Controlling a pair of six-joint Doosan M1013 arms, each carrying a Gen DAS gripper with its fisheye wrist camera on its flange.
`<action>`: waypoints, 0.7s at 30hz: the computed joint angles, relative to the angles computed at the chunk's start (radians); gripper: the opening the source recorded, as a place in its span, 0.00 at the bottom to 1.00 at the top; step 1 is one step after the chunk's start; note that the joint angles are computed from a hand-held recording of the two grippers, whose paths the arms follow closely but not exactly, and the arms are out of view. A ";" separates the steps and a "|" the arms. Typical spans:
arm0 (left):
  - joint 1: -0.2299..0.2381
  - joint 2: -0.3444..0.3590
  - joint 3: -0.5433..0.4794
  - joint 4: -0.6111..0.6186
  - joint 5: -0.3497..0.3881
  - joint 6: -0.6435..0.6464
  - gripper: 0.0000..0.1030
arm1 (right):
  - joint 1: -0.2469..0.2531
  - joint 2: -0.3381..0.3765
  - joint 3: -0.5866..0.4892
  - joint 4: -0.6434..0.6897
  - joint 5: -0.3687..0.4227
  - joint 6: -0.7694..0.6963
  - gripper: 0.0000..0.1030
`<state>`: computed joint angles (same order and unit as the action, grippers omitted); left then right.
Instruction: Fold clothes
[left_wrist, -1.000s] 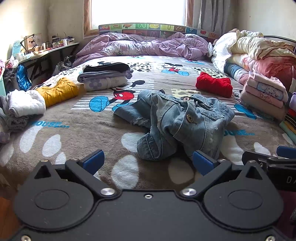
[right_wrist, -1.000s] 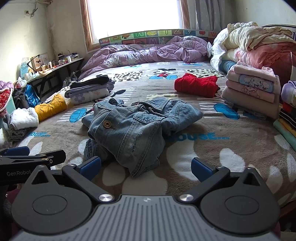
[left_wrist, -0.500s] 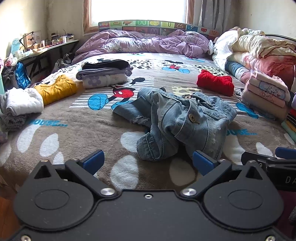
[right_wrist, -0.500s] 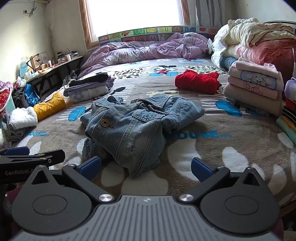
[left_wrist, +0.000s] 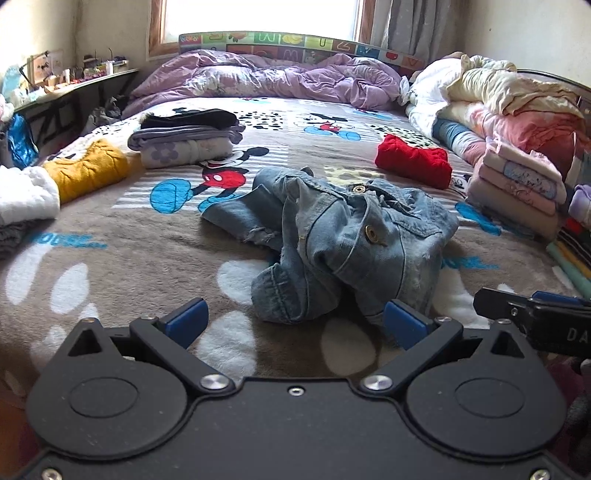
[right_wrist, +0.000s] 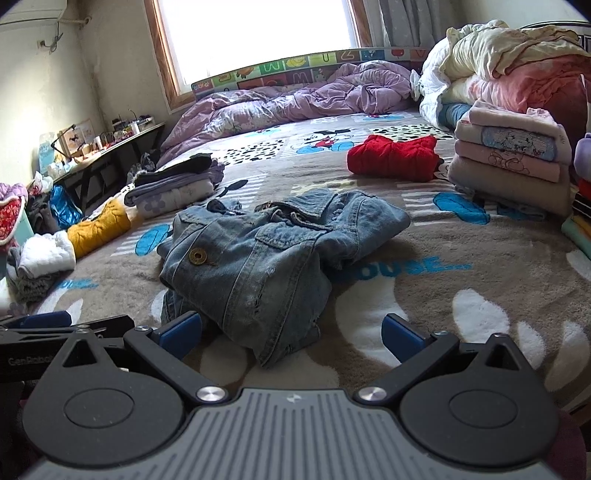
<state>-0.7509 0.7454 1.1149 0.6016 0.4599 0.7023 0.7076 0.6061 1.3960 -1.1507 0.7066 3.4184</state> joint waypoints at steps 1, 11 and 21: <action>0.003 0.003 -0.006 -0.020 -0.004 0.015 1.00 | -0.002 0.001 -0.001 0.000 0.004 0.006 1.00; 0.049 0.042 -0.076 -0.296 -0.061 0.244 1.00 | -0.047 -0.001 0.019 -0.037 -0.075 0.061 1.00; 0.082 0.140 -0.284 -0.472 0.044 0.520 1.00 | -0.113 -0.004 0.019 -0.121 -0.206 0.079 1.00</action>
